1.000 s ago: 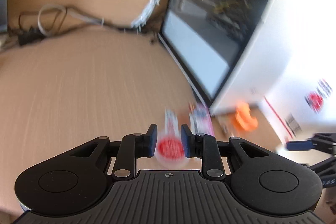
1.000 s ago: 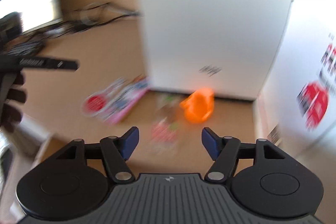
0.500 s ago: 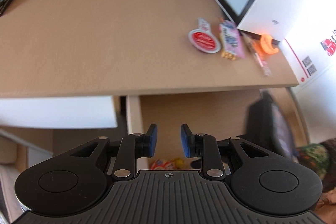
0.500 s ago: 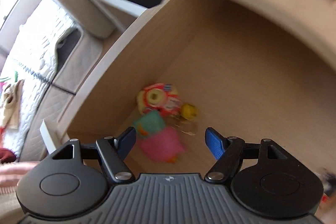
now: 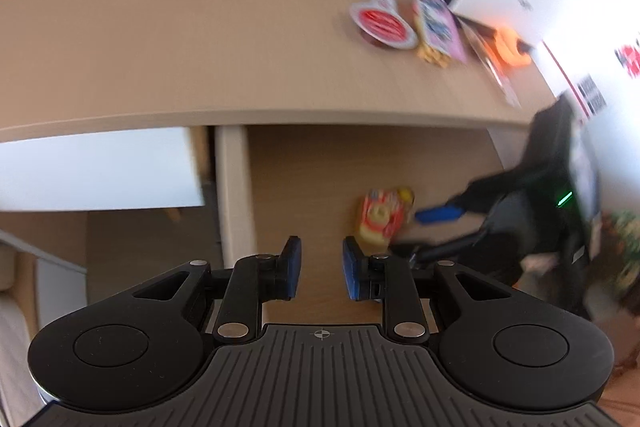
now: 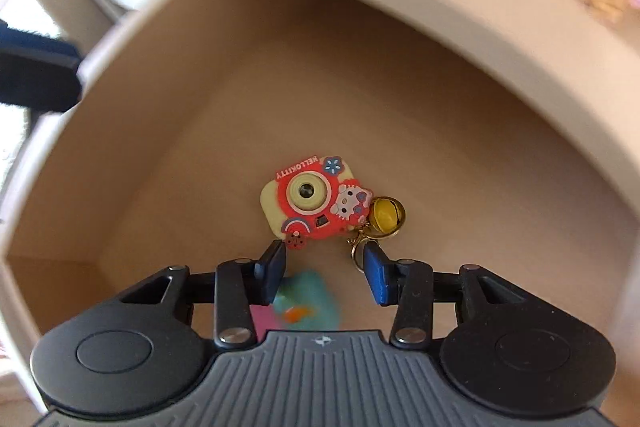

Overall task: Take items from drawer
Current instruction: 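Reach into the drawer and grasp the pink pig toy with the right gripper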

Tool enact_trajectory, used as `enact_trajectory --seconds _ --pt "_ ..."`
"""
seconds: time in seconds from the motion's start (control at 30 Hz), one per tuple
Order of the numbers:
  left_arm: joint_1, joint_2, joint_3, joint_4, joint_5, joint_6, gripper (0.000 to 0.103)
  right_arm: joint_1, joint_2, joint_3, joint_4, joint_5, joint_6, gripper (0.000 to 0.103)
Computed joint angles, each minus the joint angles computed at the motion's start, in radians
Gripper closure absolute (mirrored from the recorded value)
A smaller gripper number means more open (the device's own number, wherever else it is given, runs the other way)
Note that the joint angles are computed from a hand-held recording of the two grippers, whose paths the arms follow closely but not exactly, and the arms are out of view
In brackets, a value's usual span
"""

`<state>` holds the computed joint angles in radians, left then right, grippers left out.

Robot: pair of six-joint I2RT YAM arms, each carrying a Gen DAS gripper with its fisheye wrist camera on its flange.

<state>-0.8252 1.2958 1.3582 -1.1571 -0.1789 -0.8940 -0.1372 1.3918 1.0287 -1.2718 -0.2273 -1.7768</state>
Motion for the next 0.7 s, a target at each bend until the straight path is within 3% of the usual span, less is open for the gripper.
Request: enact_trajectory --seconds 0.07,0.1,0.17,0.27,0.43,0.47,0.5,0.53,0.7 --pt "-0.006 0.040 0.001 0.028 0.013 0.029 0.078 -0.054 0.073 0.095 -0.039 -0.032 -0.009 0.056" --pt "-0.007 0.061 0.006 0.037 0.016 0.039 0.078 -0.077 0.121 0.159 -0.089 -0.039 -0.001 0.045" --pt "-0.007 0.088 0.012 0.057 0.021 0.058 0.078 -0.123 0.210 0.273 -0.203 -0.037 0.012 0.033" --pt "-0.011 0.093 0.012 0.069 0.013 0.066 0.078 -0.174 0.237 0.298 -0.270 -0.026 -0.014 0.033" --pt "-0.024 0.125 0.063 0.014 -0.022 0.084 0.078 -0.161 0.103 0.117 -0.206 0.013 -0.105 0.033" --pt "-0.028 0.125 0.068 0.008 -0.028 0.086 0.078 -0.152 0.075 0.078 -0.185 0.025 -0.117 0.036" --pt "-0.026 0.131 0.075 0.009 -0.031 0.093 0.078 -0.142 0.051 0.044 -0.162 0.042 -0.120 0.050" --pt "-0.027 0.129 0.075 0.009 -0.036 0.095 0.078 -0.138 0.028 0.016 -0.138 0.057 -0.123 0.056" --pt "-0.040 0.124 0.044 0.049 -0.029 0.125 0.078 -0.224 0.034 0.083 -0.190 0.031 -0.202 0.057"
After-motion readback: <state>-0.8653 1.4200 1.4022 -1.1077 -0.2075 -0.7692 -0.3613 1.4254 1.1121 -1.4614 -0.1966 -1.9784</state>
